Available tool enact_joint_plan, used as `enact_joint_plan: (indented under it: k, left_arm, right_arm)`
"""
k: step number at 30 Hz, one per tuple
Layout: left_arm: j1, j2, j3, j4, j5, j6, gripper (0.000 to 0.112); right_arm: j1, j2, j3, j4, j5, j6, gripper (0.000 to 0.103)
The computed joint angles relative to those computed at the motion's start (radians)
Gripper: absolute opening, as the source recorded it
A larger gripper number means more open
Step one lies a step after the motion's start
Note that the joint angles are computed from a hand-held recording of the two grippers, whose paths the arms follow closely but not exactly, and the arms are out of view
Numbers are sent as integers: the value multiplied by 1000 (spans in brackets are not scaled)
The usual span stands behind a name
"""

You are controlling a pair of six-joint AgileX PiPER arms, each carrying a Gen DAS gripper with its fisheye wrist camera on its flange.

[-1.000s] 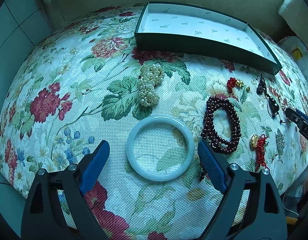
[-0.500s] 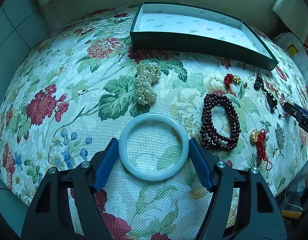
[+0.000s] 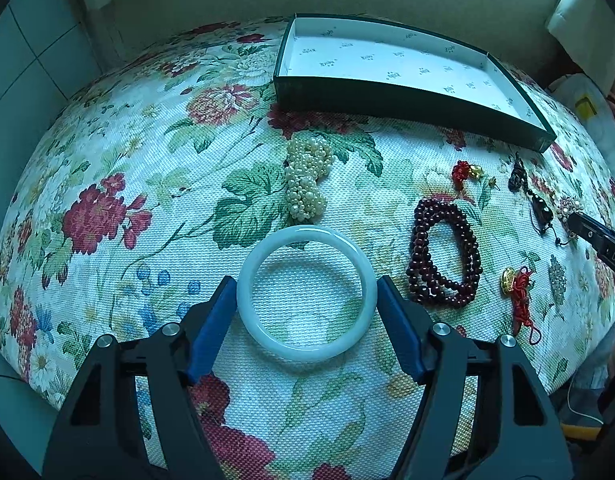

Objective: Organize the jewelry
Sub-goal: 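Close the left tool on the white bangle while the right tool grips the pearl brooch, then carry the bangle into the tray with the left tool while the right carries the brooch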

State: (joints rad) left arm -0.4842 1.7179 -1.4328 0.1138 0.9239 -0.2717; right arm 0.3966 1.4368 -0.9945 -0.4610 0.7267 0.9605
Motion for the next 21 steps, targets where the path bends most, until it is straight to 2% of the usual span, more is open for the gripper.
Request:
enact_joint_plan:
  k: [21]
  left_arm:
    - [-3, -4, -7, 5, -1, -5, 70]
  right_arm:
    - [8, -26, 13, -14, -7, 21, 16]
